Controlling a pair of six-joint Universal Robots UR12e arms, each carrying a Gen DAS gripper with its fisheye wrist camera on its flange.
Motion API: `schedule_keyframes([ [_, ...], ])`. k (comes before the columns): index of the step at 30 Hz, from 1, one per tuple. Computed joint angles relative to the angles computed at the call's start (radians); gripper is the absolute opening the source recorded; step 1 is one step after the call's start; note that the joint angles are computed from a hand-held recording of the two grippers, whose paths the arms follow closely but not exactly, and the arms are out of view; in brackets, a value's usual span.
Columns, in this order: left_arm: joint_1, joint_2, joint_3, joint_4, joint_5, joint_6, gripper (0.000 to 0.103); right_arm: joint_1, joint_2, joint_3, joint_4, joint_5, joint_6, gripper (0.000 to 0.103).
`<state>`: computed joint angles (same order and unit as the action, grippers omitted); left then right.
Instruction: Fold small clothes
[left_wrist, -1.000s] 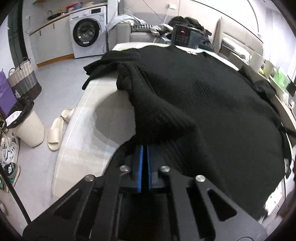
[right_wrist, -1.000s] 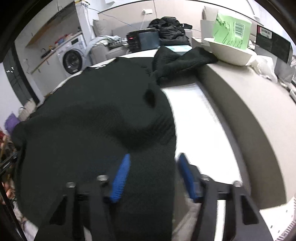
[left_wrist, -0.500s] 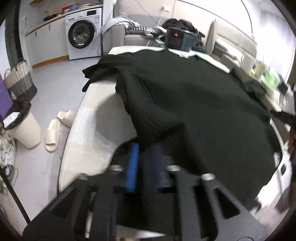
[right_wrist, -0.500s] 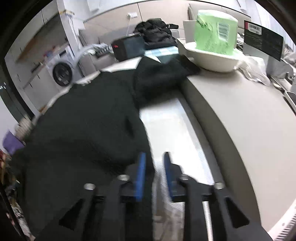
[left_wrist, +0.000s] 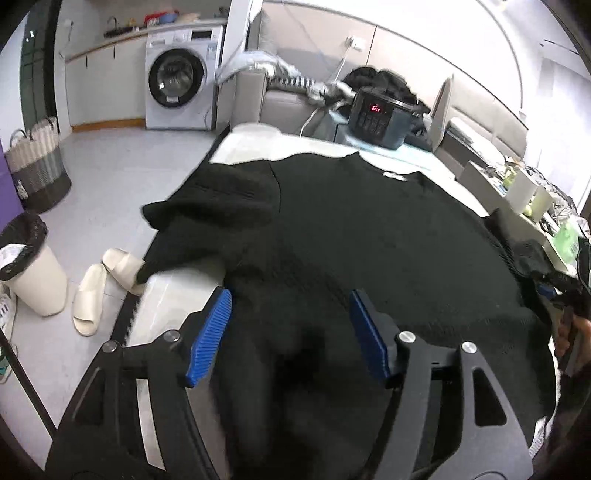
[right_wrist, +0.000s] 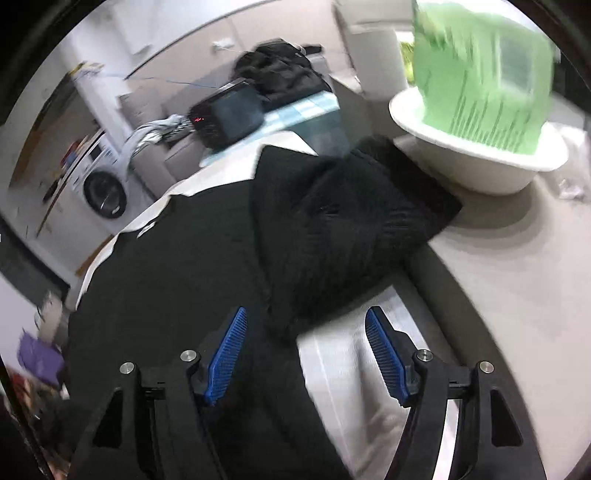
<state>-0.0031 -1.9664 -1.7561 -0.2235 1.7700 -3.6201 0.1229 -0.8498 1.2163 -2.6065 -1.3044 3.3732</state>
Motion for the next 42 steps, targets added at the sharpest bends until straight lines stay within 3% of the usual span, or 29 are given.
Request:
schedule_keyframes([
  [3, 0.022, -0.040, 0.076, -0.138, -0.016, -0.032, 0.063, 0.013, 0.032, -0.050, 0.037, -0.025, -0.059, 0.061],
  [5, 0.037, -0.059, 0.110, -0.195, -0.045, -0.033, 0.063, 0.026, 0.058, -0.099, 0.077, -0.049, -0.121, 0.032],
  [7, 0.045, -0.075, 0.136, -0.231, -0.043, -0.046, 0.060, 0.032, 0.077, -0.136, 0.109, -0.047, -0.163, 0.016],
  [10, 0.058, -0.099, 0.171, -0.278, -0.065, -0.060, 0.053, 0.045, 0.113, -0.206, 0.145, -0.074, -0.206, 0.013],
  [15, 0.059, -0.145, 0.236, -0.302, -0.036, -0.039, 0.039, 0.056, 0.183, -0.333, 0.202, -0.086, -0.218, 0.011],
  [20, 0.071, -0.197, 0.327, -0.366, -0.040, -0.041, 0.038, 0.060, 0.233, -0.434, 0.255, -0.098, -0.233, 0.011],
  [22, 0.067, -0.202, 0.344, -0.399, -0.028, -0.032, 0.039, 0.056, 0.250, -0.481, 0.321, -0.087, -0.212, 0.014],
  [24, 0.061, -0.191, 0.324, -0.382, -0.035, -0.011, 0.041, 0.045, 0.228, -0.450, 0.328, -0.040, -0.208, 0.018],
  [26, 0.057, -0.166, 0.278, -0.344, -0.040, 0.001, 0.050, 0.040, 0.193, -0.390, 0.306, -0.021, -0.227, 0.029],
  [29, 0.046, -0.123, 0.200, -0.314, -0.049, -0.002, 0.054, 0.035, 0.135, -0.291, 0.266, -0.003, -0.267, 0.047],
  [33, 0.027, -0.072, 0.111, -0.279, -0.030, 0.000, 0.066, 0.030, 0.046, -0.139, 0.209, 0.017, -0.314, 0.059],
  [37, 0.022, -0.006, 0.006, -0.208, -0.054, -0.050, 0.068, 0.024, -0.047, 0.022, 0.118, 0.043, -0.317, 0.062],
  [42, 0.002, 0.087, -0.105, -0.154, 0.005, -0.056, 0.068, 0.019, -0.149, 0.195, 0.000, 0.052, -0.303, 0.068],
])
